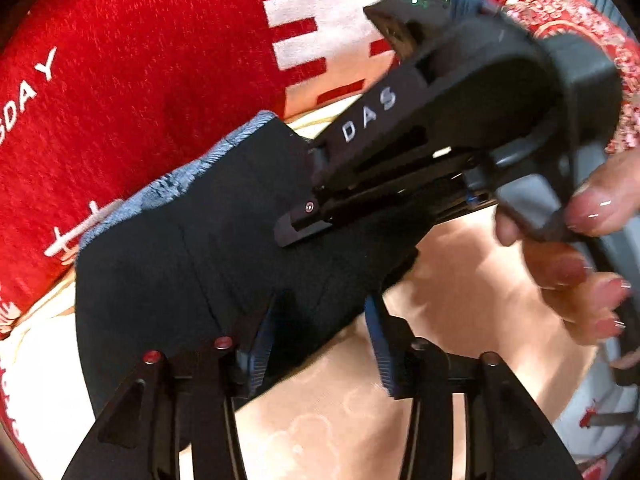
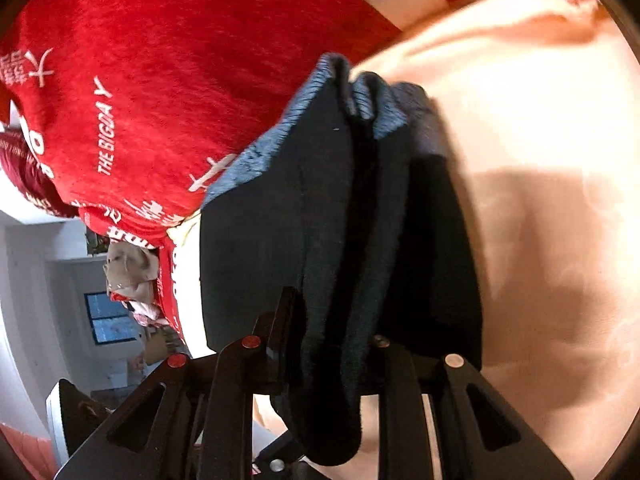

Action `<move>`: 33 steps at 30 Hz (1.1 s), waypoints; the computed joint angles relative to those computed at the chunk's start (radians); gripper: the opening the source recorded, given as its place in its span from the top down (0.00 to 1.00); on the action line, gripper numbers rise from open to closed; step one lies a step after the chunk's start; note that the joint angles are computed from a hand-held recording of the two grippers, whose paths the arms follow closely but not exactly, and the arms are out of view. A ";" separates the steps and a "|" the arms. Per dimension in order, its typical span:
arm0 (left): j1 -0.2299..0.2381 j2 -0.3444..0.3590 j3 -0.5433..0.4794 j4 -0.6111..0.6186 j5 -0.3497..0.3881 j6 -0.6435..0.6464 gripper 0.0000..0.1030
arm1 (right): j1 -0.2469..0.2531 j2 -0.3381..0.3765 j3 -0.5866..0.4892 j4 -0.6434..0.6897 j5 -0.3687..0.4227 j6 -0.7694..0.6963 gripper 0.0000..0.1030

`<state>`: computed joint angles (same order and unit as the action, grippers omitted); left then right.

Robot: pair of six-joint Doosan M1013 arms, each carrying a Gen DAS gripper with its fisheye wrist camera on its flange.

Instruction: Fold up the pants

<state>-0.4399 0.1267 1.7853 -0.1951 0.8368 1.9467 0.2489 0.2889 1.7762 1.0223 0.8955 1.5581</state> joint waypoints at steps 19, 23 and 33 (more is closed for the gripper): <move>0.156 0.006 -0.074 0.186 0.148 -0.316 0.23 | 0.054 -0.061 -0.041 -0.457 0.029 0.351 0.61; 0.173 0.028 -0.079 0.209 0.164 -0.358 0.23 | 0.077 -0.075 -0.067 -0.647 0.097 0.449 0.61; 0.183 0.042 -0.038 0.190 0.171 -0.348 0.23 | 0.134 -0.110 -0.091 -0.781 0.068 0.550 0.61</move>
